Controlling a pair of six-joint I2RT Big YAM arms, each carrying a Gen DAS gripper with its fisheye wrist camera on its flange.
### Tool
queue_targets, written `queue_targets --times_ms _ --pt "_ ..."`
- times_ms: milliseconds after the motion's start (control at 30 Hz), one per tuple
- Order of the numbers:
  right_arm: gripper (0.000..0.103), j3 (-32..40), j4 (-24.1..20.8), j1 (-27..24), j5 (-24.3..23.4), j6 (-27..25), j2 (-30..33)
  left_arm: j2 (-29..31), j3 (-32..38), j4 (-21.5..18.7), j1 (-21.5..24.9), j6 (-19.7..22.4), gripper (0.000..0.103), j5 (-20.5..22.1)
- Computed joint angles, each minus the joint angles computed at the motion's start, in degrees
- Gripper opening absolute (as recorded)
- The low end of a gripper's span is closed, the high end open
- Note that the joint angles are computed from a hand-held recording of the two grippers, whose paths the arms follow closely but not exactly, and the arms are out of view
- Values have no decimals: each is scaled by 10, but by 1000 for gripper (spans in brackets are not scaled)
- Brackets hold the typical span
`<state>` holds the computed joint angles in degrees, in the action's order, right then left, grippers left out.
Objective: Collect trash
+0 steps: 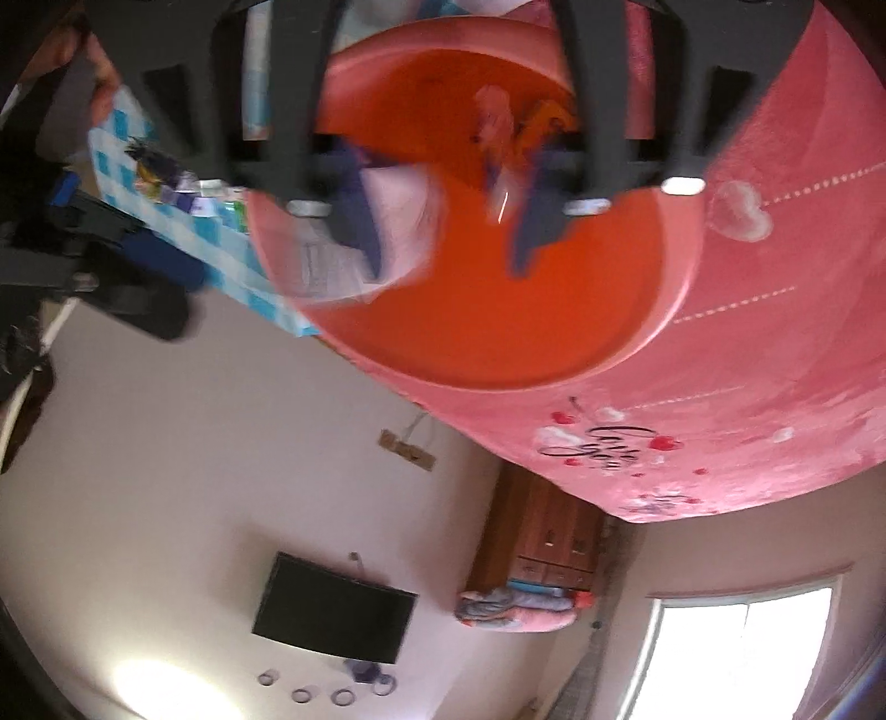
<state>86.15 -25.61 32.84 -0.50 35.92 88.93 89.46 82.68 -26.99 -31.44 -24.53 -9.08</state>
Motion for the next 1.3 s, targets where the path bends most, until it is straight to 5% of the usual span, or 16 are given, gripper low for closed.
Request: queue_targets --times_ms 633,1300 --pt "95 -190 6 3 154 55 -138 -23 -22 44 -55 61 92 -81" --pt "96 -304 -29 10 237 103 -243 -13 -3 47 -126 88 93 -91"
